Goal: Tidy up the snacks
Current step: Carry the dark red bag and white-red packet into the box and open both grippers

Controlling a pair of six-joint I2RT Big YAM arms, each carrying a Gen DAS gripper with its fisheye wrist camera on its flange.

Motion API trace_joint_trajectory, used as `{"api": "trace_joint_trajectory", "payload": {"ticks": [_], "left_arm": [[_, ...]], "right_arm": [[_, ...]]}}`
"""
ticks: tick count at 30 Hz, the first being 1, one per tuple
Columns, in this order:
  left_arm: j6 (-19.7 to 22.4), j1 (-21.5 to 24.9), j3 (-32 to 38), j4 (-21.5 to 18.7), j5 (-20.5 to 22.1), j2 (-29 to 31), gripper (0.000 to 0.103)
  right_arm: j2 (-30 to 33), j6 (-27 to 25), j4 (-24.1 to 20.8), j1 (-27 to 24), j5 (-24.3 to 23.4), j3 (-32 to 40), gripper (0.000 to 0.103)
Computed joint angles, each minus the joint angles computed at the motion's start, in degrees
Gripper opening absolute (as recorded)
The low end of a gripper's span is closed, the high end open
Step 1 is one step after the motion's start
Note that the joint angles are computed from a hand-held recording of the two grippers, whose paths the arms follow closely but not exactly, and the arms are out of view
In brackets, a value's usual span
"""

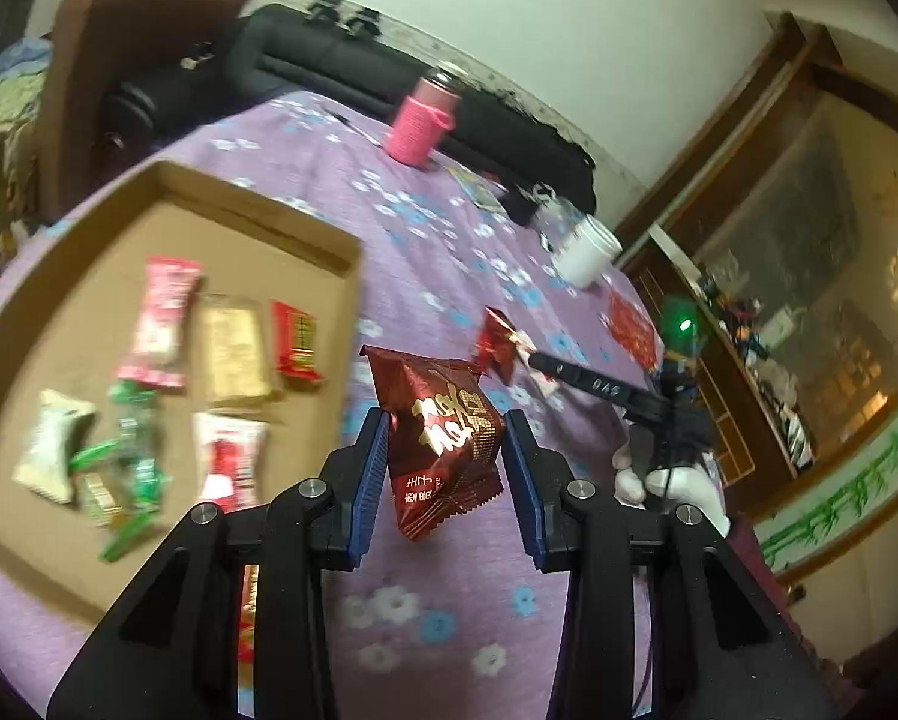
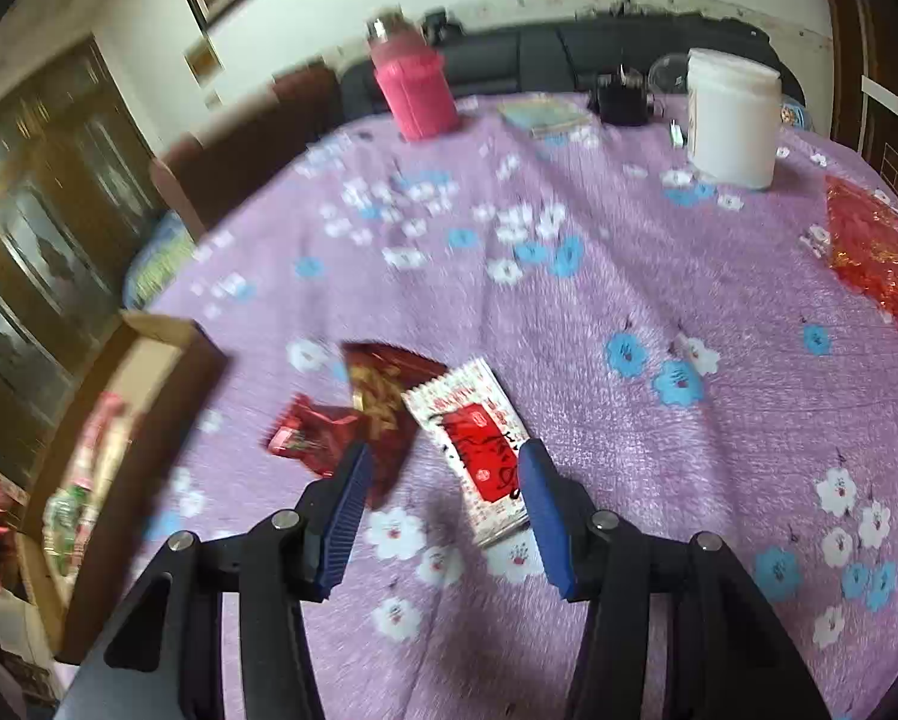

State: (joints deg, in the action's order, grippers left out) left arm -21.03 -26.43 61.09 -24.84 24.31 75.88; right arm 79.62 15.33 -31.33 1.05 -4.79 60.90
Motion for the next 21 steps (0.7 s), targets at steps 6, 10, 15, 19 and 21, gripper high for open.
{"api": "trace_joint_trajectory", "payload": {"ticks": [6,10,15,19,21], "left_arm": [[-1.10,6.31,-3.72,1.64,2.06,-2.84,0.038],[-2.18,9.18,-5.24,2.61,3.24,-2.86,0.038],[-2.57,10.85,-6.66,3.53,4.80,-2.88,0.038],[-2.67,11.34,-7.40,3.59,5.42,-3.24,0.038],[-2.73,11.48,-7.44,3.49,5.44,-3.45,0.038]], "right_arm": [[-0.85,2.35,-2.42,0.68,4.38,-0.56,0.016],[-3.91,3.97,-2.93,0.73,4.60,-2.31,0.002],[-5.77,3.53,-1.09,0.90,6.46,-4.10,0.010],[-2.47,1.97,-2.76,1.78,7.92,-1.65,0.047],[-0.31,1.23,-3.08,2.73,11.62,-0.25,0.047]]}}
